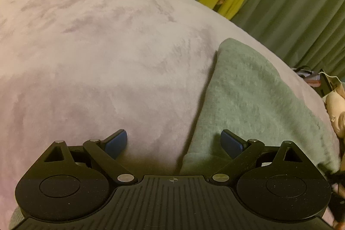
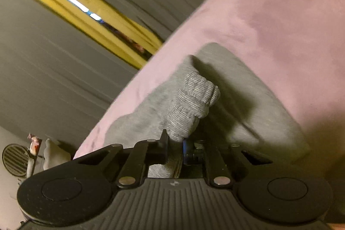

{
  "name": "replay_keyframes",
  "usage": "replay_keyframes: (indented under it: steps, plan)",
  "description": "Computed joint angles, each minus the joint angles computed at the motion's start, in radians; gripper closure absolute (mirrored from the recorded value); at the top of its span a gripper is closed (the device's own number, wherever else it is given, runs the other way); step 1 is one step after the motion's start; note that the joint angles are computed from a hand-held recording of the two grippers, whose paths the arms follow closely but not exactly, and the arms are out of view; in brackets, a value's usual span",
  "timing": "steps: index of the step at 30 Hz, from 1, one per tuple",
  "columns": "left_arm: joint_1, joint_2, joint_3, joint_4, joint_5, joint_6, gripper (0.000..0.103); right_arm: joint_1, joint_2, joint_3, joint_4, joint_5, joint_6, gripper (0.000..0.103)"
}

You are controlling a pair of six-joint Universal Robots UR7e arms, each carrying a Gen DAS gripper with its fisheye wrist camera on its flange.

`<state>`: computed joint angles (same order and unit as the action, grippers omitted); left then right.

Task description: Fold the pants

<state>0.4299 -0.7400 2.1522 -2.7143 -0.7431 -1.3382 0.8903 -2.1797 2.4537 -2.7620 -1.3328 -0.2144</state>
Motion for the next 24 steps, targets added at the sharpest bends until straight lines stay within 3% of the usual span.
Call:
replay_keyframes:
  steps: [2, 5, 6, 7, 8, 10, 15, 19, 21, 22, 23, 24]
  plan:
    - [0.001, -0.001, -0.005, 0.012, -0.003, 0.001, 0.006, 0.007, 0.032, -0.027, 0.050, -0.080, -0.014, 0.087]
    - [-0.008, -0.003, 0.007, -0.007, 0.010, -0.004, 0.006, -0.082, -0.022, -0.023, 0.111, 0.005, -0.004, 0.077]
    - [-0.010, -0.003, 0.010, -0.014, 0.013, -0.010, 0.006, -0.078, -0.028, -0.025, 0.105, -0.008, 0.013, 0.075]
    - [-0.009, -0.003, 0.012, -0.016, 0.013, -0.015, 0.006, -0.071, -0.031, -0.028, 0.099, -0.024, 0.018, 0.069]
    - [-0.007, -0.002, 0.010, -0.015, 0.009, -0.016, 0.006, -0.067, -0.039, -0.032, 0.097, -0.043, 0.025, 0.047]
    - [-0.003, -0.001, 0.001, -0.001, 0.002, -0.011, 0.006, -0.096, -0.048, -0.033, 0.107, -0.036, 0.035, 0.031]
    - [-0.006, 0.003, -0.010, 0.021, 0.004, 0.005, 0.006, -0.208, -0.022, -0.041, 0.168, 0.119, 0.082, 0.027]
    - [-0.015, 0.007, -0.015, 0.023, 0.006, 0.028, 0.006, -0.188, 0.064, -0.067, 0.144, 0.133, 0.125, 0.018]
    - [-0.014, 0.020, -0.035, 0.013, -0.024, 0.106, 0.006, -0.196, 0.085, -0.076, 0.165, 0.171, 0.123, 0.020]
    - [-0.014, 0.030, -0.039, -0.022, -0.045, 0.159, 0.006, -0.202, 0.087, -0.079, 0.171, 0.185, 0.129, 0.028]
    - [-0.014, 0.043, -0.034, -0.096, -0.077, 0.232, 0.006, -0.217, 0.084, -0.079, 0.183, 0.212, 0.127, 0.058]
    - [-0.016, 0.055, -0.030, -0.148, -0.099, 0.279, 0.006, -0.240, 0.077, -0.080, 0.206, 0.254, 0.116, 0.060]
